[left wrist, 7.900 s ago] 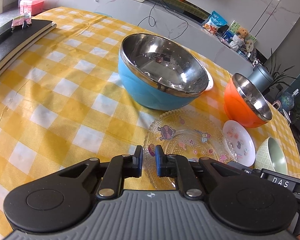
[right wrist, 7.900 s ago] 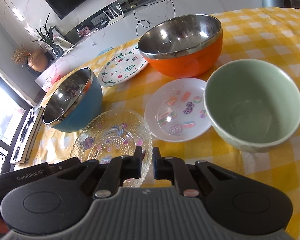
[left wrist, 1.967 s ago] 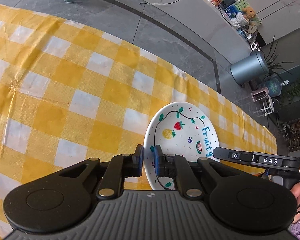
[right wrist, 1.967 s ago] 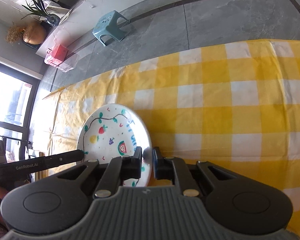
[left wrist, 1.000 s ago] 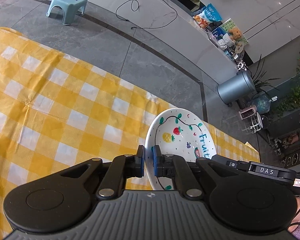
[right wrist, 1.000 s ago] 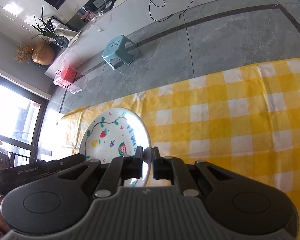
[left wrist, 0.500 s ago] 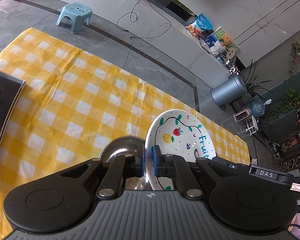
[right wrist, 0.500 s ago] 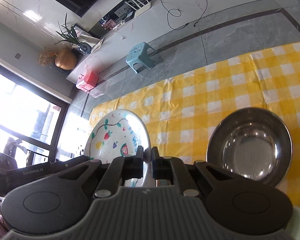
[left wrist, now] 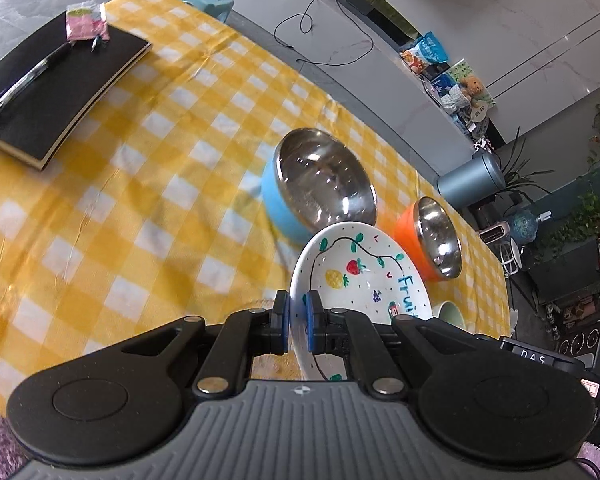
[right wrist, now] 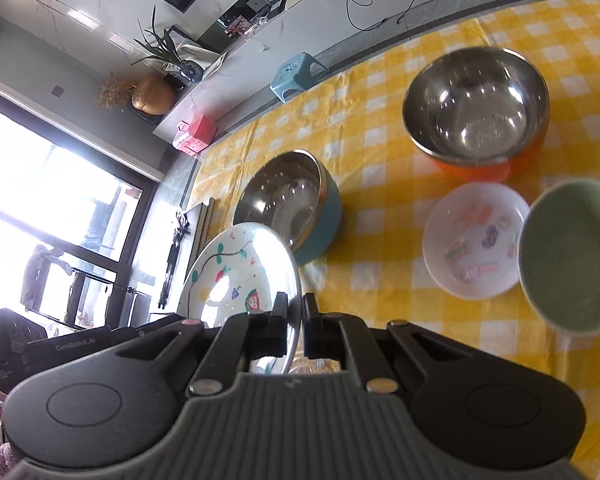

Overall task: Organize plates and bowls
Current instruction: 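Carry the Fruity plate with both tools and lower it onto the glass plate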

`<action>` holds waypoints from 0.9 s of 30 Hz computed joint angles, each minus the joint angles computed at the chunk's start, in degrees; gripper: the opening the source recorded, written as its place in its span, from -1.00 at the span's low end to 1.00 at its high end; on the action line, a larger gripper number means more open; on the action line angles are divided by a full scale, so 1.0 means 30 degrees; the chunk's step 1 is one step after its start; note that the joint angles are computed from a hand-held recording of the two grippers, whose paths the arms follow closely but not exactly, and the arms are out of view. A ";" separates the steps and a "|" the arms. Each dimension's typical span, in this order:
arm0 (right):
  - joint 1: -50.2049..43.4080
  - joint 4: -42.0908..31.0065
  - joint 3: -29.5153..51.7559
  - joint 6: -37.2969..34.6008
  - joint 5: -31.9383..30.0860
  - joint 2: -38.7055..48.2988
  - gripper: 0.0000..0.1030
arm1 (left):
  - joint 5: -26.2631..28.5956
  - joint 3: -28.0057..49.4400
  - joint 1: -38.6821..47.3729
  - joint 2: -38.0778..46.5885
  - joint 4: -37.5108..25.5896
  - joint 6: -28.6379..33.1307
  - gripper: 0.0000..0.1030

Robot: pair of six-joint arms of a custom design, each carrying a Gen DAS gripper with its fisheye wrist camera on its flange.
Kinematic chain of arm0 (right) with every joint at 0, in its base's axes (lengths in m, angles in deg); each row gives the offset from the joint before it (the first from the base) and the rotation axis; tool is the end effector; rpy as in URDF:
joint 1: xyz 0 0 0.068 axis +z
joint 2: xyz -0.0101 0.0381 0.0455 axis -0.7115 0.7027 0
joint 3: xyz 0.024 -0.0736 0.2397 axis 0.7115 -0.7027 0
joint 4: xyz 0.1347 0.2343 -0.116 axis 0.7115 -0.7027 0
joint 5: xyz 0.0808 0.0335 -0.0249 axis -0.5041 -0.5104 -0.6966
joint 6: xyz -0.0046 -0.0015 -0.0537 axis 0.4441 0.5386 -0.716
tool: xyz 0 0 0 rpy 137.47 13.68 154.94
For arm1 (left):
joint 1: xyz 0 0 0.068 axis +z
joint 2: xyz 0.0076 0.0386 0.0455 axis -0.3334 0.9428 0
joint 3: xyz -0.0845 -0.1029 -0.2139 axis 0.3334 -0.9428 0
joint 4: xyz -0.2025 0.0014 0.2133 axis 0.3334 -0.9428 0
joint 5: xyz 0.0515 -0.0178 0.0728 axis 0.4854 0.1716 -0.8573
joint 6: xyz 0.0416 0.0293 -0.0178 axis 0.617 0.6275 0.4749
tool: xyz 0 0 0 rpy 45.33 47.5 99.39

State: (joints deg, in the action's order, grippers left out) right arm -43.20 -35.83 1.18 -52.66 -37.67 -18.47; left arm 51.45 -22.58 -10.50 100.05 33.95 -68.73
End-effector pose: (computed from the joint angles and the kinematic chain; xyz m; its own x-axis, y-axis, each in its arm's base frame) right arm 0.2418 0.0326 0.2192 -0.9376 0.1450 -0.3160 -0.1161 0.7261 0.6777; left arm 0.1685 0.0092 0.2195 -0.8157 -0.4699 -0.3373 -0.2126 0.7859 -0.5807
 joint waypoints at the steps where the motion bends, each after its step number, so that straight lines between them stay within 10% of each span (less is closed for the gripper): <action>1: 0.0134 0.0112 -0.0649 0.0107 0.0104 -0.0595 -0.91 | 0.0136 -0.0541 0.0235 -0.0687 -0.0292 0.0013 -0.84; 15: 0.1225 0.1996 -0.6047 0.1473 0.0966 -0.4496 -0.91 | -0.0748 -0.4860 0.0048 -0.8426 -0.3793 -0.0030 -0.84; 27: 0.3209 0.4424 -0.7296 0.2273 0.3601 -0.4769 -0.89 | -0.3506 -0.5879 -0.2472 -0.9484 -0.2783 -0.1723 -0.81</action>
